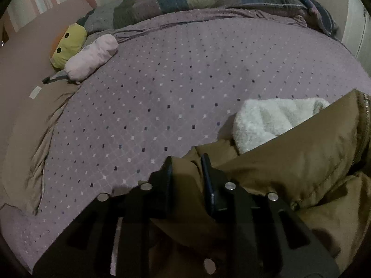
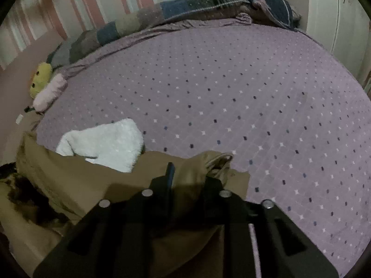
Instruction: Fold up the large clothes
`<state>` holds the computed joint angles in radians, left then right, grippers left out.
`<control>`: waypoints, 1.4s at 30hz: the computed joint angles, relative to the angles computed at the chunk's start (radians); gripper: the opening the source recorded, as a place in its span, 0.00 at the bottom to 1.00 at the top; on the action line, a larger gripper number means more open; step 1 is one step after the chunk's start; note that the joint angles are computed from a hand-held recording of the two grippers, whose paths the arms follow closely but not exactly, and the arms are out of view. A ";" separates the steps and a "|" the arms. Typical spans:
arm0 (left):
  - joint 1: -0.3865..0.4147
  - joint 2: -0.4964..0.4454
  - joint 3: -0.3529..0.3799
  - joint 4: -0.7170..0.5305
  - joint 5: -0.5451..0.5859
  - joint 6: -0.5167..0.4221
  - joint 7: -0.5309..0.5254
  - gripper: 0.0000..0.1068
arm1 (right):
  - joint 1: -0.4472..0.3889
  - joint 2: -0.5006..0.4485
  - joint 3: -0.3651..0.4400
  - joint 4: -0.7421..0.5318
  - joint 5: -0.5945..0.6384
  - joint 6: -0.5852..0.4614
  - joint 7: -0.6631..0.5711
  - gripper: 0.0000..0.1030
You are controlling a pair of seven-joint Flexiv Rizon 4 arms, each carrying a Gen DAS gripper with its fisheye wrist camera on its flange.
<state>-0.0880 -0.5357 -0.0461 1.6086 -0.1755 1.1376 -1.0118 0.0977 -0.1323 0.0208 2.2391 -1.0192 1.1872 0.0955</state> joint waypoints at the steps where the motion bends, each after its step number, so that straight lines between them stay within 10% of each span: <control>1: 0.015 0.014 -0.011 0.012 -0.012 -0.009 0.020 0.35 | -0.001 0.011 0.003 0.007 0.004 0.007 -0.003 0.32; 3: 0.037 0.041 -0.021 0.044 -0.031 0.017 0.056 0.81 | -0.018 0.044 0.003 0.040 -0.015 0.075 0.015 0.53; 5: 0.065 0.079 -0.037 0.101 -0.017 0.162 0.049 0.94 | -0.044 0.073 -0.004 0.068 -0.064 0.152 0.064 0.78; 6: 0.118 0.105 -0.091 0.133 -0.103 0.163 0.141 0.94 | -0.060 0.107 -0.005 0.091 -0.132 0.178 0.131 0.95; 10: 0.165 0.173 -0.120 0.202 -0.224 0.125 0.256 0.94 | -0.126 0.198 0.026 0.132 -0.306 0.213 0.257 0.98; 19: 0.191 0.297 -0.216 0.465 -0.567 0.244 0.659 0.94 | -0.036 0.235 0.144 0.187 -0.114 -0.074 0.044 0.98; 25: 0.064 0.194 -0.100 0.379 -0.442 0.211 0.502 0.91 | -0.016 0.129 0.094 0.142 -0.152 -0.060 -0.002 0.98; 29: -0.007 0.073 0.008 0.182 -0.238 0.074 0.243 0.36 | -0.031 0.070 0.047 0.101 -0.173 0.024 -0.013 0.98; 31: -0.021 0.020 0.034 0.086 -0.168 0.016 0.151 0.19 | -0.027 0.034 0.037 0.064 -0.130 0.034 -0.045 0.93; 35: -0.027 -0.058 0.059 -0.057 -0.069 -0.040 0.014 0.12 | -0.015 -0.014 0.006 0.031 -0.045 0.084 -0.050 0.33; 42: 0.007 -0.125 0.041 -0.213 -0.007 -0.188 -0.106 0.18 | 0.008 -0.026 -0.016 0.015 0.058 0.014 -0.045 0.25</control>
